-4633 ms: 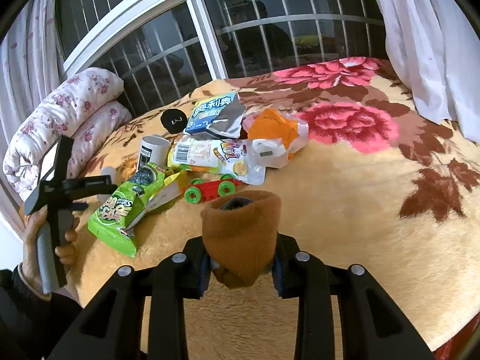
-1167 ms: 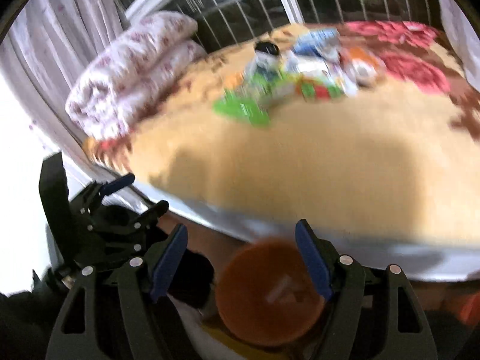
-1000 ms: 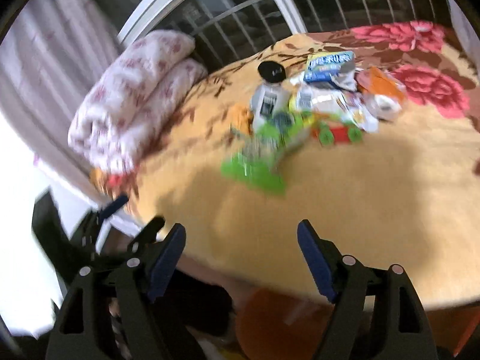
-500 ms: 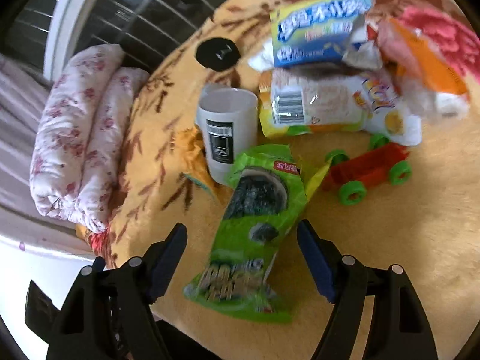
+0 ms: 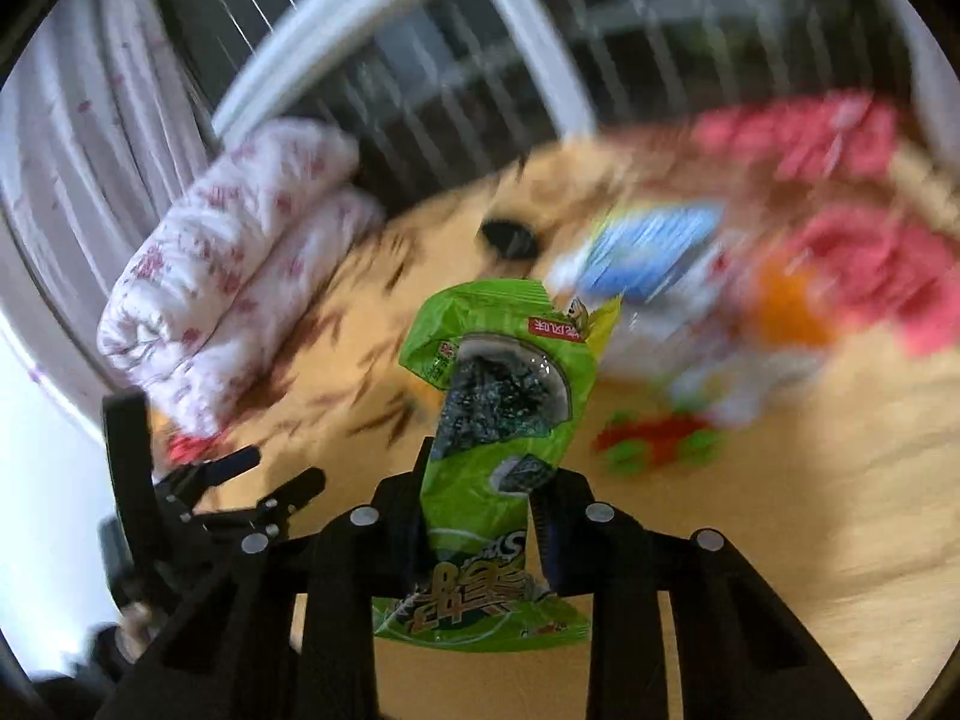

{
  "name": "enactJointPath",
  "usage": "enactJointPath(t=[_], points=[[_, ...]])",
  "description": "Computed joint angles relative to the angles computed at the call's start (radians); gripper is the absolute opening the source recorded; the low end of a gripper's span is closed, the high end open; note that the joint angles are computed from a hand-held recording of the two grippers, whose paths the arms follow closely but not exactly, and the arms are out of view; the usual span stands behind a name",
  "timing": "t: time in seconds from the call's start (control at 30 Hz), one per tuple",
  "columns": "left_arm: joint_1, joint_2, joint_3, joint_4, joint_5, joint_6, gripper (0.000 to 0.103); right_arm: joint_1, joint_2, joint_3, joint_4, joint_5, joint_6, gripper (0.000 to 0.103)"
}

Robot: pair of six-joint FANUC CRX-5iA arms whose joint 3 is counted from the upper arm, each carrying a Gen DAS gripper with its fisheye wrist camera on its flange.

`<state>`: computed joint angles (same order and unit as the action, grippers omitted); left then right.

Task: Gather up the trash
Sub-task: 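Grasp the green snack bag with the right tool while the left tool grasps the yellow dinosaur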

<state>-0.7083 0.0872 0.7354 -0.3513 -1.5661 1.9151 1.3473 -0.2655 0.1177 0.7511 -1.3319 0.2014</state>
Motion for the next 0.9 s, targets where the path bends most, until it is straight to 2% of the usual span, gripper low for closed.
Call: enactJointPath(t=[0.1, 0.17, 0.33, 0.47, 0.53, 0.63, 0.9], points=[[0.023, 0.077, 0.081, 0.068, -0.020, -0.001, 0.091, 0.070, -0.081, -0.138, 0.175, -0.010, -0.137, 0.030], [0.036, 0.115, 0.121, 0.101, -0.019, 0.012, 0.091, 0.098, -0.126, -0.205, 0.229, -0.007, -0.192, 0.031], [0.077, 0.230, 0.250, 0.180, -0.053, 0.090, 0.091, 0.127, -0.183, -0.281, 0.253, -0.006, -0.233, 0.032], [0.070, 0.334, 0.388, 0.132, -0.145, 0.100, 0.091, 0.142, -0.207, -0.295, 0.265, -0.004, -0.240, 0.033], [0.069, 0.362, 0.418, 0.122, -0.170, 0.096, 0.091, 0.151, -0.218, -0.306, 0.277, -0.013, -0.247, 0.033], [0.070, 0.365, 0.405, 0.104, -0.158, 0.115, 0.092, 0.155, -0.226, -0.311, 0.273, -0.011, -0.242, 0.034], [0.119, 0.320, 0.280, 0.201, -0.009, 0.131, 0.093, 0.142, -0.210, -0.294, 0.243, 0.013, -0.180, 0.034]])
